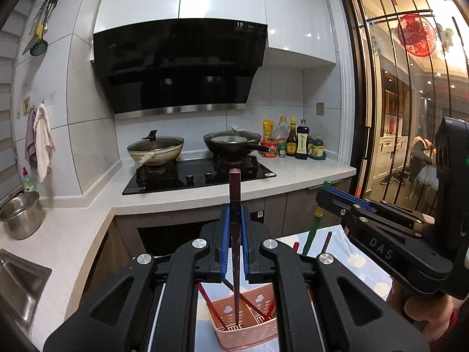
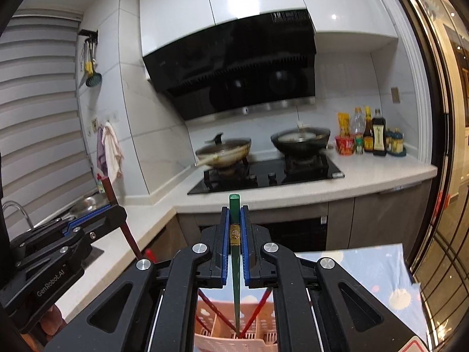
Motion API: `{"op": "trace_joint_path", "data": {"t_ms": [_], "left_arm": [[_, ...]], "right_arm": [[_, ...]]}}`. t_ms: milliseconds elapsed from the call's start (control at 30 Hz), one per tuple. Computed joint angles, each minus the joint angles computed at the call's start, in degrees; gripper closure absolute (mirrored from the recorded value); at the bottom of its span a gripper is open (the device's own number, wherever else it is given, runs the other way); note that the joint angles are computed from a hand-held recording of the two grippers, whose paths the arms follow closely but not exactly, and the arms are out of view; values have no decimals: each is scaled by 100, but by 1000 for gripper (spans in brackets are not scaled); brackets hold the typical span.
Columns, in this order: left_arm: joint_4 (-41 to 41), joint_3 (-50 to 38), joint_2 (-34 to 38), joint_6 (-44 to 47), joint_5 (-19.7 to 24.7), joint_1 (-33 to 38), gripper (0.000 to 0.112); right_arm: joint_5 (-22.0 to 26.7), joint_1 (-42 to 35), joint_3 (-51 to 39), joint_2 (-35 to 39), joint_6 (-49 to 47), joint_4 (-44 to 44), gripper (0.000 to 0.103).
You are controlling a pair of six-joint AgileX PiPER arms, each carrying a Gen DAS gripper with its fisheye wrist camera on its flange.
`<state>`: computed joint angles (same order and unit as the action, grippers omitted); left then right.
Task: Organize utensils
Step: 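Lower both chopsticks into the pink holder and open both grippers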
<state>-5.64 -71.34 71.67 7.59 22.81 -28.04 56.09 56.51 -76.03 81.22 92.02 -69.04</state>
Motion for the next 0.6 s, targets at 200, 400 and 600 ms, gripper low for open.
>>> {"op": "trace_joint_path", "data": {"t_ms": [200,400,600], "left_arm": [[-211,279,214,125,-73,85,105],[142,522,191,-306,-173,33,102],[1267,844,-7,-1451,-339,-142,72]], "right_arm": [[-363,-259,437,109,120,272,96],[-282,-229,690,90,370,247,87],[-54,-4,1027,-170,694,77,79]]}}
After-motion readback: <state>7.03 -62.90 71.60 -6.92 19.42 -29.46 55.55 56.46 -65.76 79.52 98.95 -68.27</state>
